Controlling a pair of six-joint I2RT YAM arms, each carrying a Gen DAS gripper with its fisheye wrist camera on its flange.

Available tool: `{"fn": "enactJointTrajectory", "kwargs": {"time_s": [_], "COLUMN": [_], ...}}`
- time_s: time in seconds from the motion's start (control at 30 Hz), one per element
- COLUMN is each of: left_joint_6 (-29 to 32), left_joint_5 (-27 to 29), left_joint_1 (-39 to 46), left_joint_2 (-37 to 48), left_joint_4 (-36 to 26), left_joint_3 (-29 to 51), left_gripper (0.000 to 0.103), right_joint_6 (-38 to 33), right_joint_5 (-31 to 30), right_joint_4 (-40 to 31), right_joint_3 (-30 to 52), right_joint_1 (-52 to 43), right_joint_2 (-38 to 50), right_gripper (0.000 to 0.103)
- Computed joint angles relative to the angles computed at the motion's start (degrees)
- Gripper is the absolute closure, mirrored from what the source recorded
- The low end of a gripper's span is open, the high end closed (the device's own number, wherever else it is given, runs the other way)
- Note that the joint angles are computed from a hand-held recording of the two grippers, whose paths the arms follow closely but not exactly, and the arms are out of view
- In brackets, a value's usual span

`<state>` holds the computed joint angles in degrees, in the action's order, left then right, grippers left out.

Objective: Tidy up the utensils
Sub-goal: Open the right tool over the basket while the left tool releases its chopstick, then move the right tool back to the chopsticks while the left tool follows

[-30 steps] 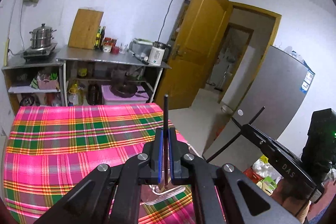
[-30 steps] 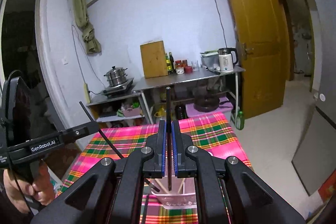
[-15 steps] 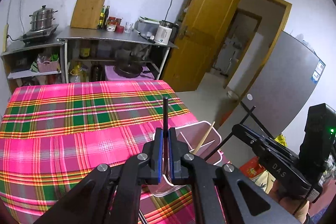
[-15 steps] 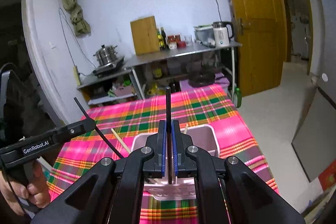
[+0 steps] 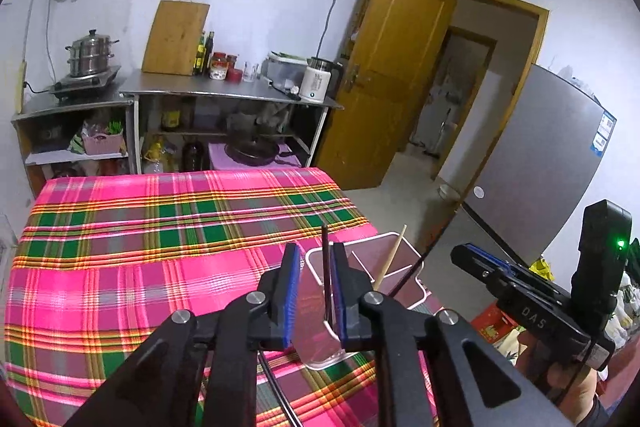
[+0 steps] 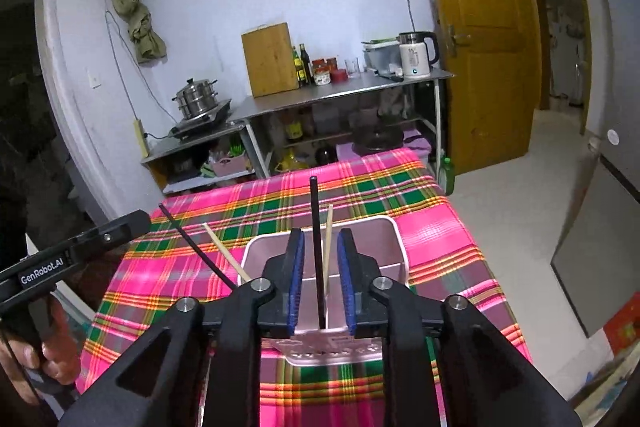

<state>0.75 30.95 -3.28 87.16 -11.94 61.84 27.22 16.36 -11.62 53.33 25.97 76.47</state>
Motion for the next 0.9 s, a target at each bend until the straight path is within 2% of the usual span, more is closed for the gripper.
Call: {"fn": "enactJointTrajectory", "kwargs": {"time_s": [0.27,0.57,0.9], "left_joint_6": [3.24,7.35,12.55], "left_joint_5": [2.00,6.76,8.36], "left_joint_1": [3.88,11.03,17.00], "left_joint_2": [-9.73,-21.36,-25.86], "left_joint_4": [0.89,-0.15,-1.44], "left_joint_3": [-10.36,-22.32,-30.53], "left_gripper": [0.088,0.088,0.088], "right_joint_6": [1.61,5.85,11.66], "right_joint_5": [5.52,13.22,17.34], "right_joint_4": [-1.12,-1.77,-1.84], "right_joint_3": [-3.65,-7.67,-10.98], "right_joint_1": [8.01,20.70,28.12], "right_joint_2": [-4.55,-5.26,-4.83], "right_gripper": [0.084,0.084,0.084]}}
